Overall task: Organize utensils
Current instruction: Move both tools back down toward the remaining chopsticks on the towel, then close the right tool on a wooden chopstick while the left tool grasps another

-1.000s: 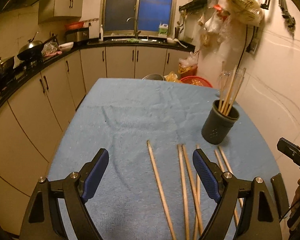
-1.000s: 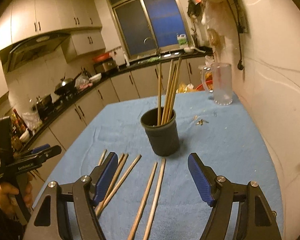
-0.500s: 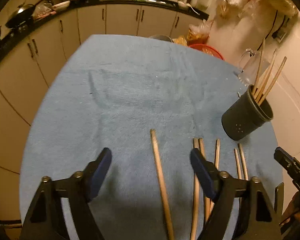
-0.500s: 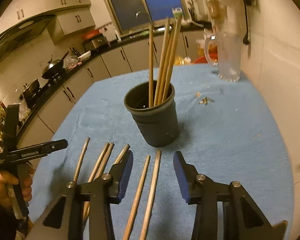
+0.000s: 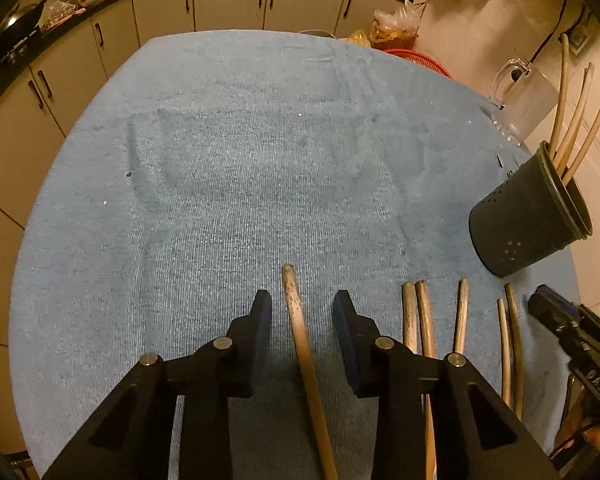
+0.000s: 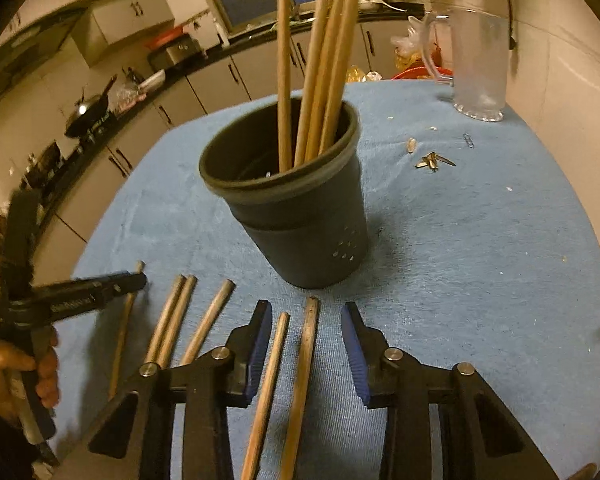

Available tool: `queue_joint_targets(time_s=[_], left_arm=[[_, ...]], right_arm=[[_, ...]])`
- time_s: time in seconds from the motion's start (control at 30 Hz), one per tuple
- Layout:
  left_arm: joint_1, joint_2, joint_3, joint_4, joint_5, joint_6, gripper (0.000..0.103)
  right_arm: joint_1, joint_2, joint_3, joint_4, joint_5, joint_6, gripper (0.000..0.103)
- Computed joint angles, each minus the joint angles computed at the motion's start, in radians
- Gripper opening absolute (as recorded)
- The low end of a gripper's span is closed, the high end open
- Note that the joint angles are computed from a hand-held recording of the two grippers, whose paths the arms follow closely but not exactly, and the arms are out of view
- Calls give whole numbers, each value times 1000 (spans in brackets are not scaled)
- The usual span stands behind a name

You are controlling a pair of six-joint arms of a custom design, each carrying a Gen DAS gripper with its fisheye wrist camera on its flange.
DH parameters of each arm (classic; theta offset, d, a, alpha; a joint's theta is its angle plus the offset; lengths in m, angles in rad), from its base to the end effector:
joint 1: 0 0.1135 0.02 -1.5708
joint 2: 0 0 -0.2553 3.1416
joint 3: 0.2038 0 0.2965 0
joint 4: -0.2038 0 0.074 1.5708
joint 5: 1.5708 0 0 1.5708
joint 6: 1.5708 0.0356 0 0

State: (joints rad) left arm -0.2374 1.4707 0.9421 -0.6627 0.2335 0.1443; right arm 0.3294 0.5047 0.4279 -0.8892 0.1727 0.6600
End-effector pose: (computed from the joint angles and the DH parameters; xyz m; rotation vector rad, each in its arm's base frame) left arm 0.3049 -0.0823 0.1720 0.5832 2.6917 -0.3472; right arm 0.1464 0.0436 0.1848 0.4826 2.4787 0.1816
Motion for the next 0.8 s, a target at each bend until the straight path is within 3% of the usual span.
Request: queue_joint_targets(time_s=[0.13,0.23,0.3,0.33,0.37,0.4,0.43,0.6,0.8], left_arm=[[6,25,25,-16,1,21,33],[1,45,48,-27,-4,23,33],[-7,64,62,-20,-7,15,33],[-11,65,63,-19,-13,16,32],[-20,62,60,-14,-38,20,26],[-31,60,57,-4,-71,20,11],[-34,56,53,2,-90,23,10],[6,38,40,-4,-8,16,7],[60,-131,-5,-46,76,22,7]], right_arm=[[19,121,9,50,36,-5,29],[111,256,39,62,185,-17,14],[143,272,43,52,220,-3,12],[148,265,40,47,222,5,10],[151,251,35,41,221,13,9],[156,226,26,28,220,24,8],[175,206,23,11,228,45,8],[252,38,15,-103,253,116,8],[342,-154,76,-257,287,193,8]])
